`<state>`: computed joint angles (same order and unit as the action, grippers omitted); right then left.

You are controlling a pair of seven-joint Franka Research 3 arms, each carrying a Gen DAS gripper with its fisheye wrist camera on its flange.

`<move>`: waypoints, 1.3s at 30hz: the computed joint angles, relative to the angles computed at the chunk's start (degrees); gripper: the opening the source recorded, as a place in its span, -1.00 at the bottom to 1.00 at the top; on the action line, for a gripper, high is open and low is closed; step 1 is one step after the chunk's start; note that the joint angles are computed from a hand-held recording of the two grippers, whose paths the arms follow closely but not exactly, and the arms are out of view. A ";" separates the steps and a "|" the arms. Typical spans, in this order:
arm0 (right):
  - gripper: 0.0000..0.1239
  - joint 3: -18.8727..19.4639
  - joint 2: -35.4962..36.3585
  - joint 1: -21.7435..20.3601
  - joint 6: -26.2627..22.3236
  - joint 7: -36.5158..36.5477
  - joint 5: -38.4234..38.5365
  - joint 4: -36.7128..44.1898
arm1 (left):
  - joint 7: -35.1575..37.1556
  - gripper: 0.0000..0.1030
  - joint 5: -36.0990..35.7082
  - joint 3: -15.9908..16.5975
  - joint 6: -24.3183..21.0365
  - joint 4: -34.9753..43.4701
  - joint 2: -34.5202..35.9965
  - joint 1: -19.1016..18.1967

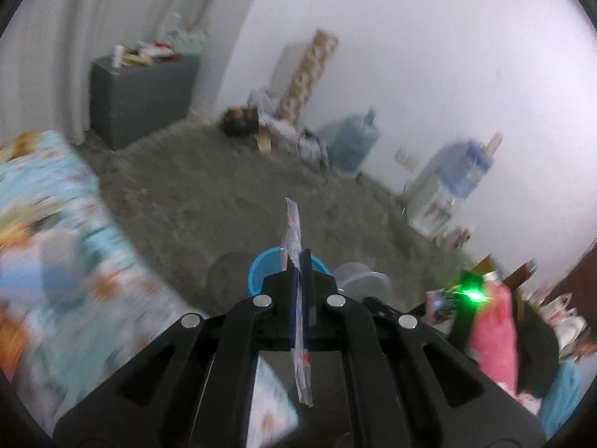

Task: Collect trash
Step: 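Carry both items to the blue wastebasket and open both grippers over it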

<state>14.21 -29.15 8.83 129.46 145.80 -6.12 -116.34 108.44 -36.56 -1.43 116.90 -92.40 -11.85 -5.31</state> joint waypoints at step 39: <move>0.56 9.40 19.94 7.15 -19.20 -15.91 -23.48 29.53 | -1.95 0.82 -0.54 11.90 1.26 -19.76 -23.90 1.65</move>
<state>23.61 -9.21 15.98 110.26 129.89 -29.60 -86.81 106.48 -37.10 10.47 118.16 -112.16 -35.75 -3.67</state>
